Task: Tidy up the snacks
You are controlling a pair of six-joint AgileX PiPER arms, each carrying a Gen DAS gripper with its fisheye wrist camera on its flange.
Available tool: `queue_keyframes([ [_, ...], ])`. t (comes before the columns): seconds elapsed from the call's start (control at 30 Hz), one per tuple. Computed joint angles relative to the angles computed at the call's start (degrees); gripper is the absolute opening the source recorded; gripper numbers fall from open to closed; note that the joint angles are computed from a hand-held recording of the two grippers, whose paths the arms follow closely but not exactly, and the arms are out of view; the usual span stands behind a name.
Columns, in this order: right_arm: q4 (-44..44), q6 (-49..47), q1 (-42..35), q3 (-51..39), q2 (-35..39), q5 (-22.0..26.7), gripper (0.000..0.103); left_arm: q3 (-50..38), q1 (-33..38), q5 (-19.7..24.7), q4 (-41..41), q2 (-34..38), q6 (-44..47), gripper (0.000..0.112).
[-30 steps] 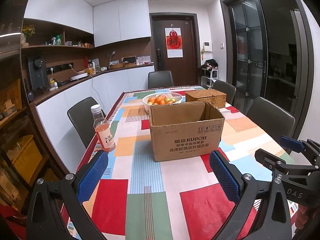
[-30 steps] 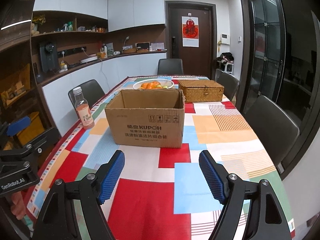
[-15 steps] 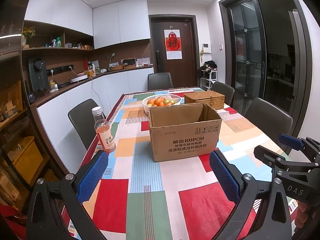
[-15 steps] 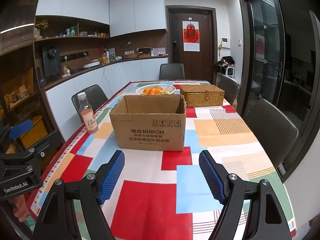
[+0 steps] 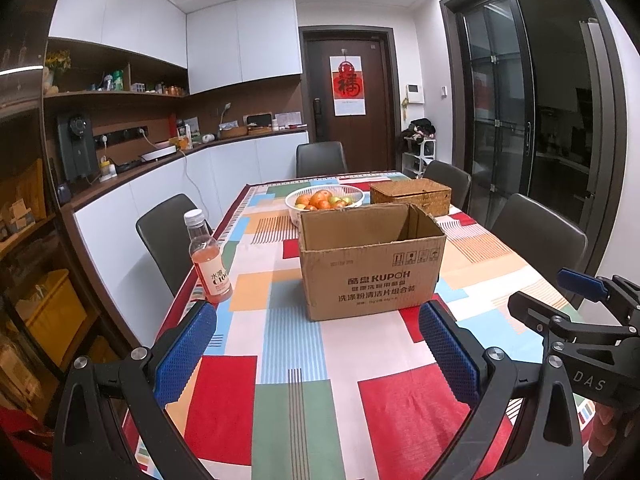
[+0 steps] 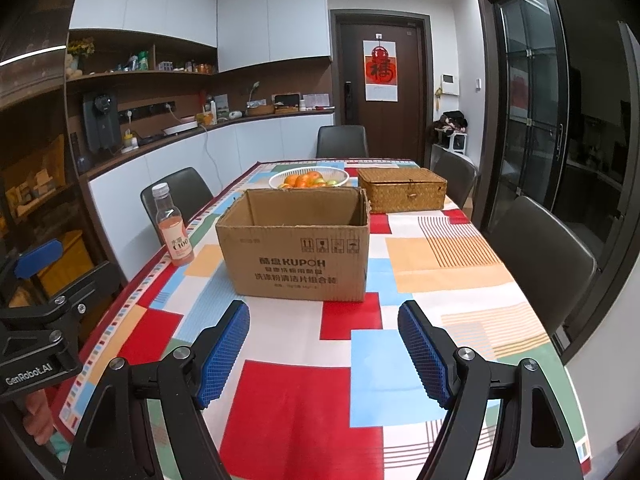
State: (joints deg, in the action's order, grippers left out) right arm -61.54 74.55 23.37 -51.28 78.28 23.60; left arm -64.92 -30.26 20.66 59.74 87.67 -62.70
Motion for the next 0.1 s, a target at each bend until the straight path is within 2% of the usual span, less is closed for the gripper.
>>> queue_keyframes([
  [0.1, 0.33, -0.28, -0.05, -0.3, 0.44, 0.01, 0.077, -0.18, 0.2, -0.1, -0.24, 0.2, 0.33, 0.103],
])
